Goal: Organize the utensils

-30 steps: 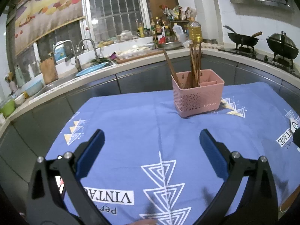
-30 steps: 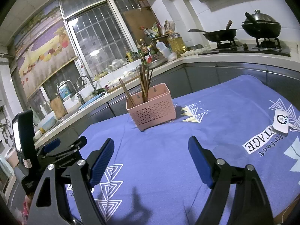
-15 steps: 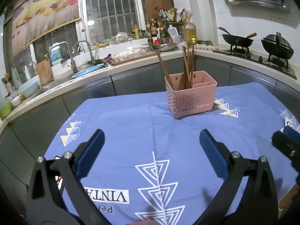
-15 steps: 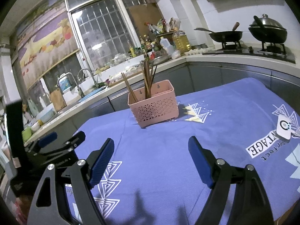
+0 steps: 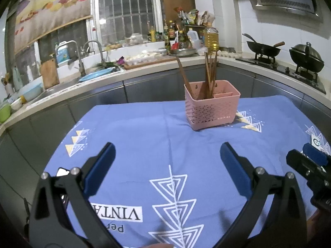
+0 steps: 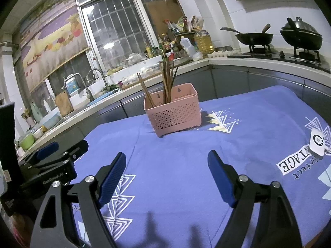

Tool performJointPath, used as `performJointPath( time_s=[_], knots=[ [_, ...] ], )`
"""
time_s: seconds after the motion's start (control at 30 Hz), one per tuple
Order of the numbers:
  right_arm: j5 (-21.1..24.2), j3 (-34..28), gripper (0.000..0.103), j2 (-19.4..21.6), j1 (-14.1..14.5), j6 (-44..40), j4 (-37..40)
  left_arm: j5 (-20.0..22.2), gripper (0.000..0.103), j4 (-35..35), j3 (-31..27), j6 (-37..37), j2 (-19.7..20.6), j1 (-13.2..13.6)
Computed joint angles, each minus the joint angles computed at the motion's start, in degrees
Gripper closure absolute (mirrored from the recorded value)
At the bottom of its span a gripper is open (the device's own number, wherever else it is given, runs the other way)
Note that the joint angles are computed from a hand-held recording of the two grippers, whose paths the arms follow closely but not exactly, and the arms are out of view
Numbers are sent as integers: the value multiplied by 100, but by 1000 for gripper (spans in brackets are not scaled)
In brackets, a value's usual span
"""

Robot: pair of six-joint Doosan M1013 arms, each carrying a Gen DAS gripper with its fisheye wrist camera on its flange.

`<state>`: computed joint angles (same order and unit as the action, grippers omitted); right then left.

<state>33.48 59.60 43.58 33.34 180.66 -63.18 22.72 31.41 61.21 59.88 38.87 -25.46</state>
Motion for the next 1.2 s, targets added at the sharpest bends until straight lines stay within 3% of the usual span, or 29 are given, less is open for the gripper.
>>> performJointPath(
  time_s=[0.43, 0.67, 0.9, 1.2],
  knots=[
    [195, -489, 22, 243, 21, -711, 430, -244, 6, -674, 46, 366, -33, 145],
    [221, -581, 22, 285, 25, -778, 501, -180, 6, -642, 29, 241, -33, 170],
    [213, -630, 22, 295, 30, -714, 417, -196, 6, -114, 81, -136, -59, 116],
    [159, -467, 22, 211, 36, -373, 209, -126, 6, -38, 51, -20, -48, 47]
  ],
)
